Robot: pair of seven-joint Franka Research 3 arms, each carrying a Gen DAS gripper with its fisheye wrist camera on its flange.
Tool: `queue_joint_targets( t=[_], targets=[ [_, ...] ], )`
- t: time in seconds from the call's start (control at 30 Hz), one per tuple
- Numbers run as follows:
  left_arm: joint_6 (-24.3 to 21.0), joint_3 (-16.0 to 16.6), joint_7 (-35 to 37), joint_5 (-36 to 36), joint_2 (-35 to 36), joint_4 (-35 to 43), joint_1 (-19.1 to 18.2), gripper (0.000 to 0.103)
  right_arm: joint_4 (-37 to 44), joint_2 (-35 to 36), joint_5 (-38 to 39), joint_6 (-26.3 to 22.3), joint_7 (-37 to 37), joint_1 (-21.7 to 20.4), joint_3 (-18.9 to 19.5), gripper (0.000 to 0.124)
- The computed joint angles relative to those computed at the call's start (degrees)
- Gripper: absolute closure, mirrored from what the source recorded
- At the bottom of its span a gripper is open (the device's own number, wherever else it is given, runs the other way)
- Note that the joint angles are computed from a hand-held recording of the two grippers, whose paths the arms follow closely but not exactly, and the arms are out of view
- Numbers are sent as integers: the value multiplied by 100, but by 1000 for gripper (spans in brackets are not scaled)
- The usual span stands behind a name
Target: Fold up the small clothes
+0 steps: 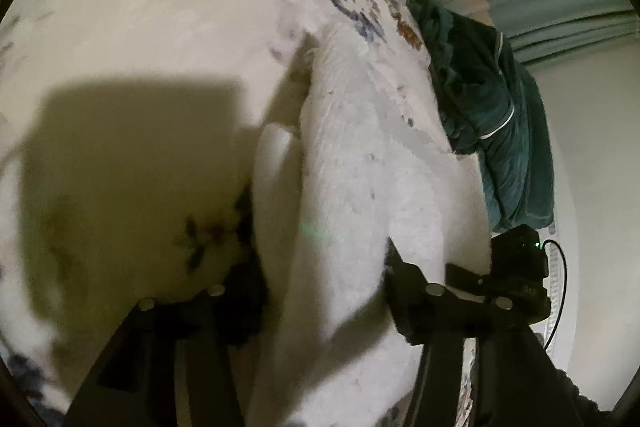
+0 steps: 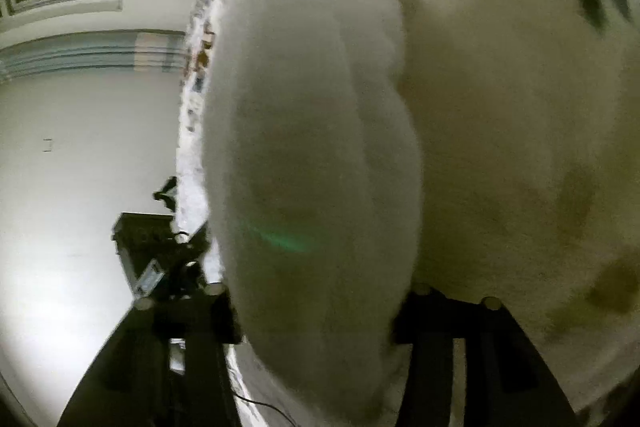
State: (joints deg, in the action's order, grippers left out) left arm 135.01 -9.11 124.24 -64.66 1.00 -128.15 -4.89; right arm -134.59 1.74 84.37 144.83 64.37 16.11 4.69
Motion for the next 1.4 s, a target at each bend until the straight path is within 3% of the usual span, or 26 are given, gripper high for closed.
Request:
queue_joint_targets(
  t=[0.07, 0.17, 0.27, 0.33, 0.4, 0.43, 0.53, 0.6, 0.63, 0.73, 0.83, 1.0, 1.2, 1.4],
  targets=[
    [55, 15, -242, 287, -194, -133, 0, 39, -156, -196, -765, 219, 564, 63, 10, 55],
    [366, 42, -635, 783, -636, -482, -82, 37, -461, -611, -2452, 561, 1779, 132, 85, 43],
    [919, -2, -1265, 1677, -1182, -946, -236, 37, -898, -1118, -3807, 711, 3026, 181, 192, 43],
    [1279, -137, -1921, 2534, -1539, -1273, -251, 36, -865, -1230, -4913, 725, 4127, 100, 387, 43],
    [1338, -519, -3086, 3930, -1874, -1524, -15, 18, -890, -1462, -6127, 553, 5337, -18, 604, 37],
    [1342, -589, -3329, 4243, -1967, -1591, 5, 7, -856, -1621, -6632, 303, 5851, -143, 808, 32],
    [1377, -905, -4122, 5157, -2521, -1911, 56, 4, -375, -1789, -8373, -662, 7453, -261, 1302, 21],
    [1265, -1141, -4654, 5724, -2786, -1944, 134, 1, 50, -1769, -9238, -1391, 8074, -263, 1600, 21],
    [1208, -1104, -4728, 5841, -2898, -1979, 80, 1, 197, -1832, -9562, -1792, 8237, -220, 1664, 21],
    [763, -1129, -5103, 6273, -3225, -1840, -51, 1, 436, -2038, -9914, -2452, 8502, 32, 1673, 21],
    [443, -891, -5200, 6364, -3501, -1710, -394, 1, 454, -2619, -9927, -3102, 8543, 444, 1516, 21],
    [-338, -554, -5441, 6559, -4121, -1330, -912, 1, 787, -3353, -9796, -4010, 8594, 688, 1624, 21],
    [-1476, -330, -5635, 6810, -4957, -766, -1450, 1, 1840, -3823, -9841, -5305, 8564, 597, 2104, 21],
    [-2603, -447, -5769, 6911, -5577, 126, -1705, 1, 3747, -3902, -9943, -6877, 8448, 179, 2852, 21]
  ],
)
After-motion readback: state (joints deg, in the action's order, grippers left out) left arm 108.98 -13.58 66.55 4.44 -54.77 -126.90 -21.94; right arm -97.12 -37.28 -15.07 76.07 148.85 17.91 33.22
